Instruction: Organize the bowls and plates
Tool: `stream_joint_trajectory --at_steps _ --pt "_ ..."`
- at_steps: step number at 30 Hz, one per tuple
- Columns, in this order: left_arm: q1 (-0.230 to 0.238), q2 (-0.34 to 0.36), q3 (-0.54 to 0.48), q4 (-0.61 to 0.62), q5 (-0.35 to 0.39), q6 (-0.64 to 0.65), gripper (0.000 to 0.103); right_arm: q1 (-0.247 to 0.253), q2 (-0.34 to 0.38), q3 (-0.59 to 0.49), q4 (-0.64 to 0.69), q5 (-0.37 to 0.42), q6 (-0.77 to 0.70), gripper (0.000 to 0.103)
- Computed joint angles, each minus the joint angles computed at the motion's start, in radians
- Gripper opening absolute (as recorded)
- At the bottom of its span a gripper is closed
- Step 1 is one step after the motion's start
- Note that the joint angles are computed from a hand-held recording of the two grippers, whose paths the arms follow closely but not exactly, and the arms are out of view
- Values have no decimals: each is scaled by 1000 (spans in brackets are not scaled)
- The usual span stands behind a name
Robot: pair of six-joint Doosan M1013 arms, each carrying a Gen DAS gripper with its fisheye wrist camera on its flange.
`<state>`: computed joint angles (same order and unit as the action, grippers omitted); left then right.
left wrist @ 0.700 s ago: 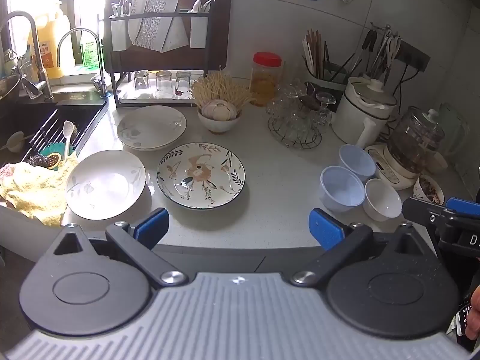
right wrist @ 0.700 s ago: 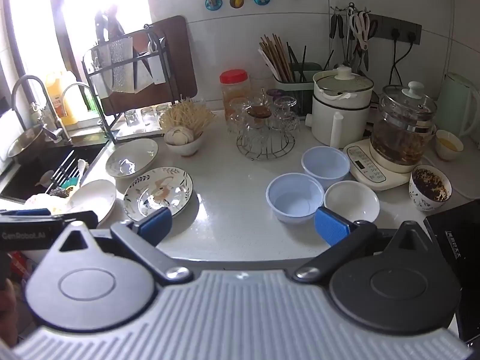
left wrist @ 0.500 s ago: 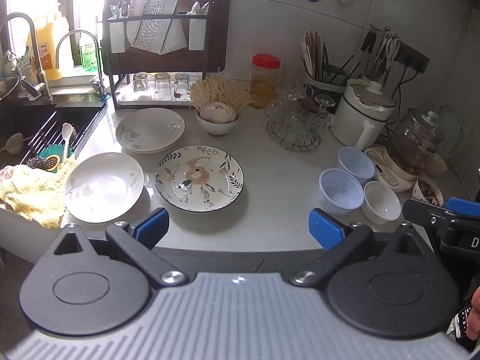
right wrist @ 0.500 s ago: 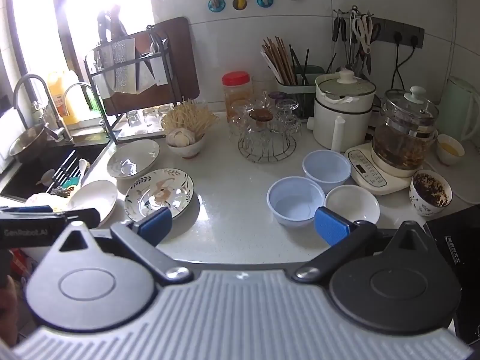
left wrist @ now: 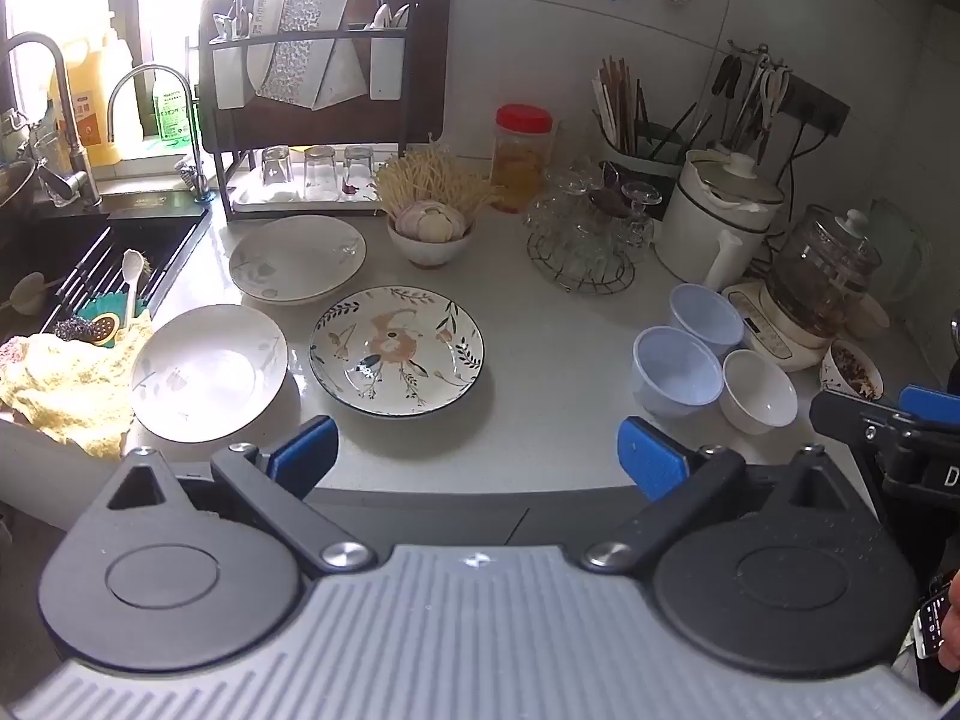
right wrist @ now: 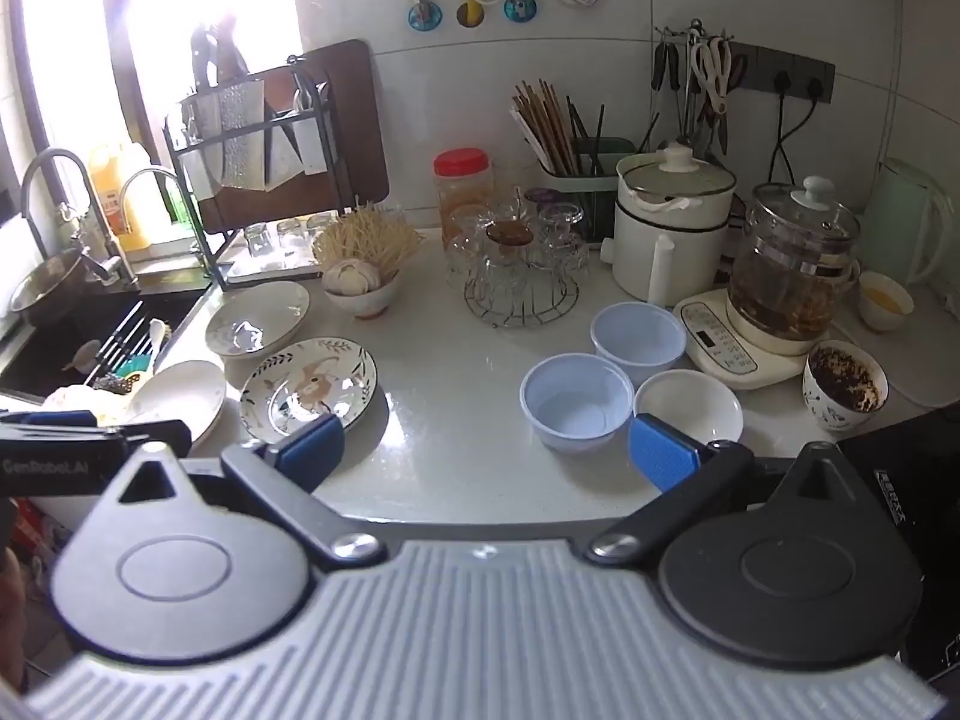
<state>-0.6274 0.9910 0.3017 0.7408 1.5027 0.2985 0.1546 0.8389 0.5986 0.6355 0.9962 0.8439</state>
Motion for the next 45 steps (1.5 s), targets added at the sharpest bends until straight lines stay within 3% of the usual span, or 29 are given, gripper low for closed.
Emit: stream_joint_trajectory --at_steps 13,38,45 --pt "-7 -40 73 10 -9 -53 101 -3 -21 44 10 -12 4 103" --pt "-20 -61 110 43 5 -78 101 -1 -36 83 46 -34 -7 103" --pt "-10 -10 13 17 34 -14 101 -3 -17 57 40 -3 11 103"
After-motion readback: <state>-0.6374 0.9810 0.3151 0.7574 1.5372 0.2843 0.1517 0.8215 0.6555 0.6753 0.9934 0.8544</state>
